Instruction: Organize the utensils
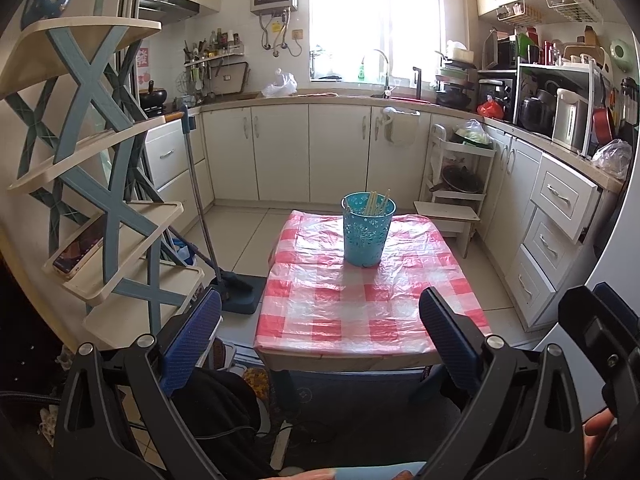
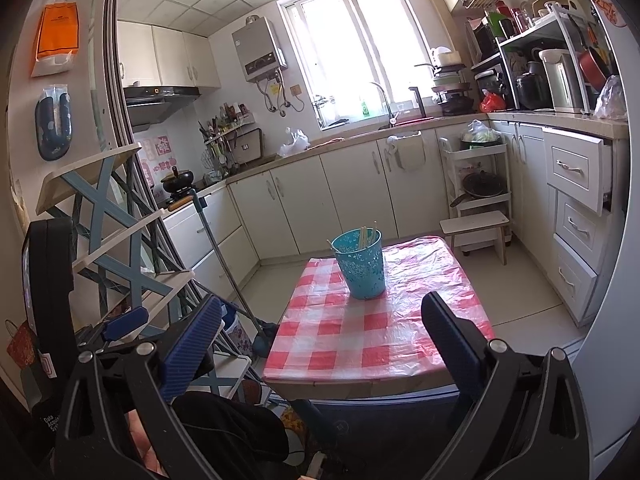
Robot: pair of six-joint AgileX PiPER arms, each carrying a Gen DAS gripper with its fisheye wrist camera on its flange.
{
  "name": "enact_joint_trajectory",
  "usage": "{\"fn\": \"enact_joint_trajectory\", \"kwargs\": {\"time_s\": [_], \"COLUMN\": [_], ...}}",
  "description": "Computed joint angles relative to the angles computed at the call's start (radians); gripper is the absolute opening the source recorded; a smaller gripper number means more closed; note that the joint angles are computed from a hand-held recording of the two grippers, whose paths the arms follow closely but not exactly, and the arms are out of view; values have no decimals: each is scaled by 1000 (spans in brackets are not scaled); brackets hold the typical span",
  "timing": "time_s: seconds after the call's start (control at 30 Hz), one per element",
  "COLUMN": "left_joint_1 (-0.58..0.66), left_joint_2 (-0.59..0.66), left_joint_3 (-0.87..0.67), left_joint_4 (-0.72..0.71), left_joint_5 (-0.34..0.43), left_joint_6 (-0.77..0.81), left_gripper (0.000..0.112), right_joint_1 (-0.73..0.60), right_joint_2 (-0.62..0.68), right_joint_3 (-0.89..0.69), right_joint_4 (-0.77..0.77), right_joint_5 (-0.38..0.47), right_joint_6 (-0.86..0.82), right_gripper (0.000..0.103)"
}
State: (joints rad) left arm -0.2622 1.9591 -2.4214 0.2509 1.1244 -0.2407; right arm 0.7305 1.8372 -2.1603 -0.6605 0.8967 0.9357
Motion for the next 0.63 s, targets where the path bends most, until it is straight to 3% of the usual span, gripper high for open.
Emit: {"fn": "enact_joint_trajectory", "kwargs": {"time_s": [0.07,0.1,0.3,0.63], "left_joint_1": [18,26,-6,-6], "left_joint_2": [52,52,-34,-61], "left_joint_3": [-94,-87,101,122], "left_joint_4": [-62,-86,38,20], "left_joint_5": [70,69,-75,-84], "left_joint_6": [43,57,-29,-33], "left_gripper": [95,95,95,95], "right_joint_1": [-6,-9,-21,0], "right_joint_2": [0,3,1,-19], "right_joint_3": [7,4,8,28], "right_joint_4": [5,11,9,-50], "right_joint_5": [-3,-3,-5,-16], "right_joint_6": [2,0,13,43], "right_gripper": [96,96,96,96]}}
